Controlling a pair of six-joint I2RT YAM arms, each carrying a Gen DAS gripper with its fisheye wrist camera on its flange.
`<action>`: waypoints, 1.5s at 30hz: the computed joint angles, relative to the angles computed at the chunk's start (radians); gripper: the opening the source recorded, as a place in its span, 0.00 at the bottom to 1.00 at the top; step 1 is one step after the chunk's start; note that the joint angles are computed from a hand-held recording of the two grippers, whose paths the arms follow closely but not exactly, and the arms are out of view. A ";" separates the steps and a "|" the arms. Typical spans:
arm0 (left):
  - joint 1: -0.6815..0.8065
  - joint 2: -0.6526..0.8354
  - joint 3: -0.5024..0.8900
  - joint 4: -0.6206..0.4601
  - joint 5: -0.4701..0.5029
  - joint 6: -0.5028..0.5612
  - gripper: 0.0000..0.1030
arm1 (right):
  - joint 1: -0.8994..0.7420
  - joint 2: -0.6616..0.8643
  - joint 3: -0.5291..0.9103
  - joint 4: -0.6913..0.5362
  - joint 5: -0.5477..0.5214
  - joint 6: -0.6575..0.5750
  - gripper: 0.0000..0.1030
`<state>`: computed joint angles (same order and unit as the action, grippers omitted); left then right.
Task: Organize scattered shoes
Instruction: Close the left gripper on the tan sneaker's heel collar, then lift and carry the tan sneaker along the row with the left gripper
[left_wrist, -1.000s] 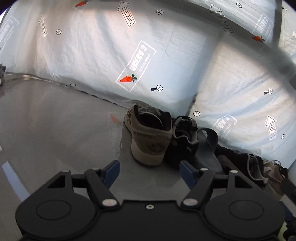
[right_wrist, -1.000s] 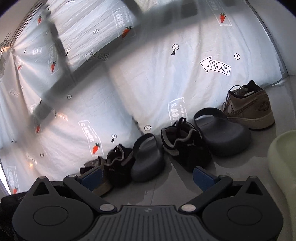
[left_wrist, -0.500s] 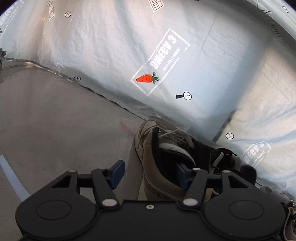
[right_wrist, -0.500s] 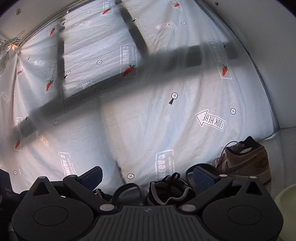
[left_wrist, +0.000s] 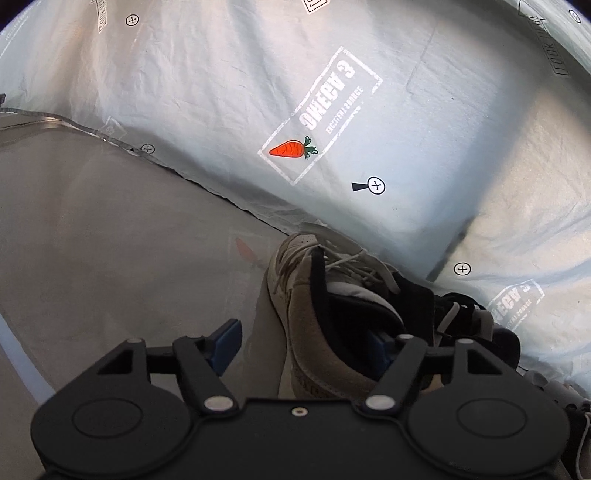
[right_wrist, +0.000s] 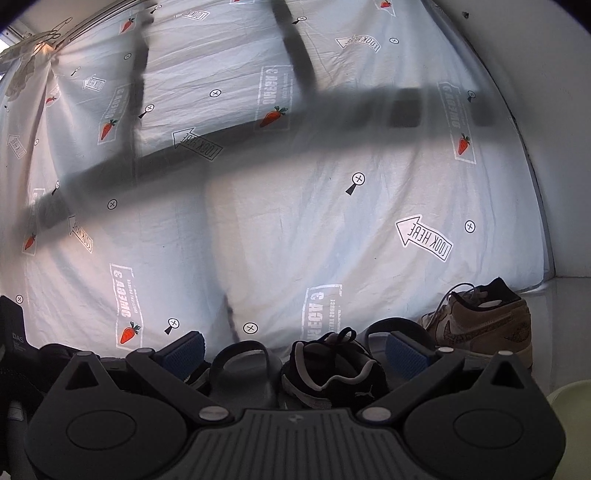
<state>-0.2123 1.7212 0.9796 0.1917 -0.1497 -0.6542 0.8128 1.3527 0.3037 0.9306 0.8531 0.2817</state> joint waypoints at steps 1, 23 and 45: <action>0.002 0.000 -0.009 0.023 0.021 0.009 0.53 | 0.000 0.002 0.002 -0.001 0.003 -0.002 1.00; -0.209 -0.694 -0.547 -0.161 -0.099 -0.001 0.30 | -0.094 -0.105 -0.030 -0.173 -0.076 0.245 1.00; -0.881 -1.092 -0.596 -0.745 -0.651 -0.468 0.35 | -0.178 -0.146 -0.038 -0.279 -0.132 0.415 1.00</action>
<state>-1.0928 0.6288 0.3834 -0.5530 -0.8005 -1.1218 0.6345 1.2067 0.2658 0.6513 0.7207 0.6967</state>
